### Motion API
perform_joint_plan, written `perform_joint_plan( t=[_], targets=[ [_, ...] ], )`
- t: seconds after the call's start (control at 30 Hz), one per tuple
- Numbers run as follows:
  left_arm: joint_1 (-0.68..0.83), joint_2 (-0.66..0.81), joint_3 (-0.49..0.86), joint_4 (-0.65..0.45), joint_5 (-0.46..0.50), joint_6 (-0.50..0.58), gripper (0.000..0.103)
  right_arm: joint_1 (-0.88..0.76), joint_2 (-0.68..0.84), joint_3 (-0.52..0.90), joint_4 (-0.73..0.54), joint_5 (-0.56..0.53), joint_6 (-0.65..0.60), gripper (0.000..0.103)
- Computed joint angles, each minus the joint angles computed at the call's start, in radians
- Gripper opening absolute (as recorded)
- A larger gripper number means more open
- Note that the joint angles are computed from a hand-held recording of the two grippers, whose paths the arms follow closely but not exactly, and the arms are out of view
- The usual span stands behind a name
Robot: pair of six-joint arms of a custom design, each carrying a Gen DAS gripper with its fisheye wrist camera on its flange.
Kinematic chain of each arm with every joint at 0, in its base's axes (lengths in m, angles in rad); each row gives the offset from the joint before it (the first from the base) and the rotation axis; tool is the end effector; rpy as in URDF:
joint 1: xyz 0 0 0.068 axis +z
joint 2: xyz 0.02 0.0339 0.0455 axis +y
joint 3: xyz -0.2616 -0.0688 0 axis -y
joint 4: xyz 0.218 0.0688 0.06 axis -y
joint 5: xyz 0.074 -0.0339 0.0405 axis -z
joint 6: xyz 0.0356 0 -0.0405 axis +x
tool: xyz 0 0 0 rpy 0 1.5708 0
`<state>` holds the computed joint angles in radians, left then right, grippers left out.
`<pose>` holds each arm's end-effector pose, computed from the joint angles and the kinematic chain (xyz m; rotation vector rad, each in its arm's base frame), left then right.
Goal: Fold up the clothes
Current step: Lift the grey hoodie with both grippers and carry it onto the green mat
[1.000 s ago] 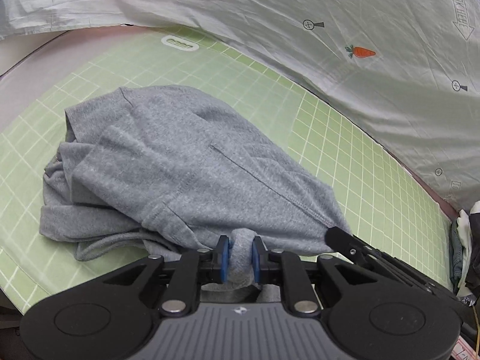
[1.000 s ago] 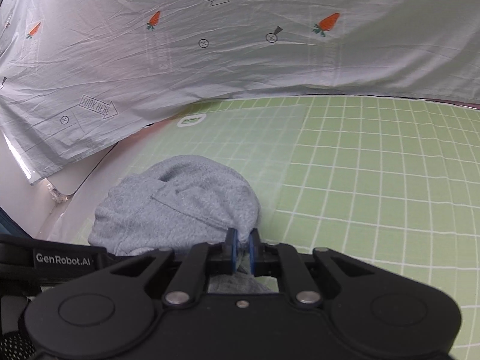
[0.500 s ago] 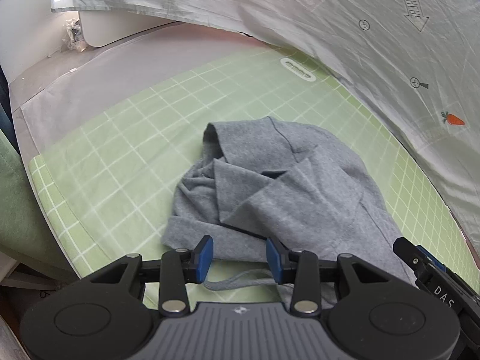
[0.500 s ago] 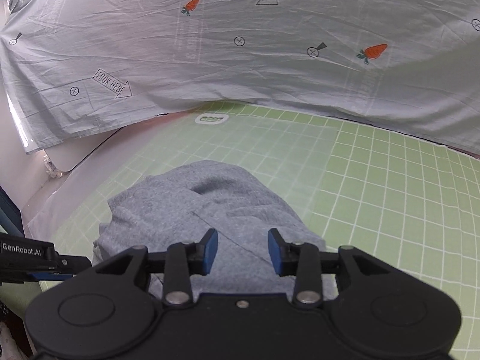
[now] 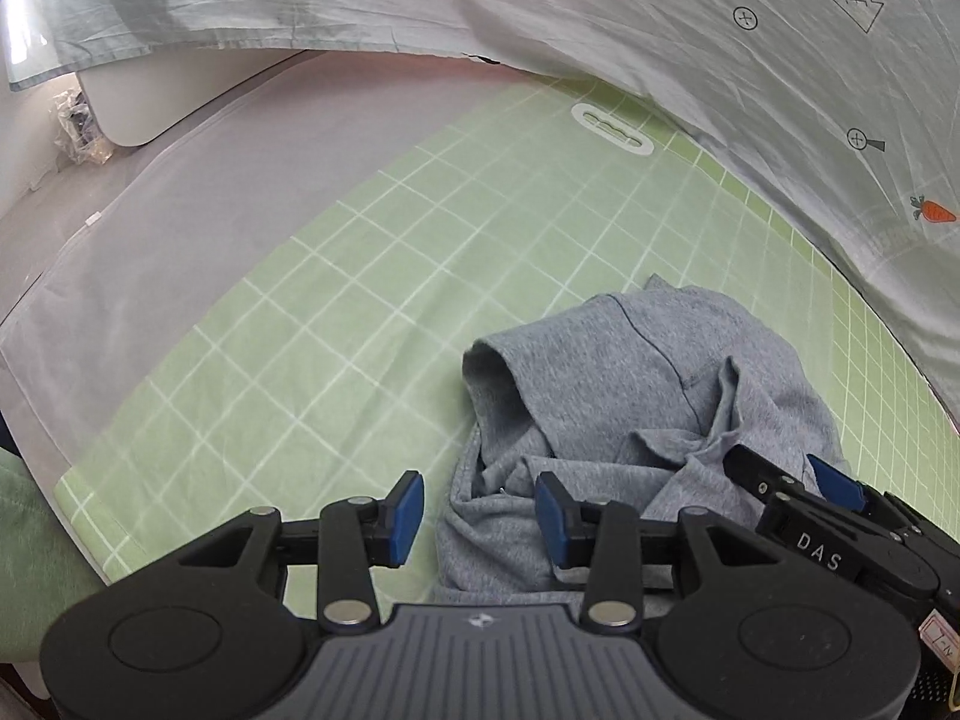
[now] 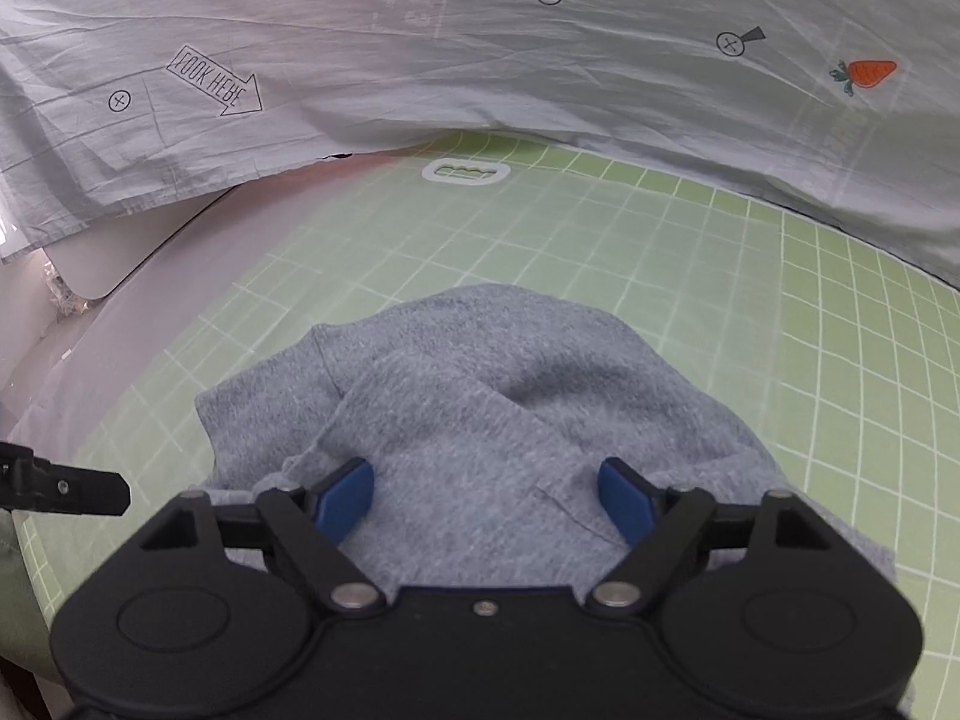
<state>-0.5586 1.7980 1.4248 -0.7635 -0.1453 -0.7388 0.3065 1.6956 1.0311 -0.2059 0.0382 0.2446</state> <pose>0.2993 -0.1810 0.2457 -0.2863 2.6875 -0.2033 0.3167 0.0988 0.2021 -0.0587 2.4497 0.1985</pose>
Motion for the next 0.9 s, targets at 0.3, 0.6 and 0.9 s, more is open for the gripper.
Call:
perform_joint_plan(
  t=[0.3,0.6,0.9],
  targets=[
    [-0.018,0.025,0.027,-0.005,0.003,-0.076,0.043,-0.096,-0.095,-0.074,0.077,0.025,-0.028,0.012],
    [-0.204,0.142,0.192,-0.101,-0.036,-0.240,0.043,-0.600,-0.286,-0.208,0.079,-0.056,-0.200,0.012],
    [-0.342,0.351,0.421,-0.173,-0.016,-0.386,0.044,-1.223,-0.176,-0.227,0.040,-0.132,-0.440,0.013]
  ],
)
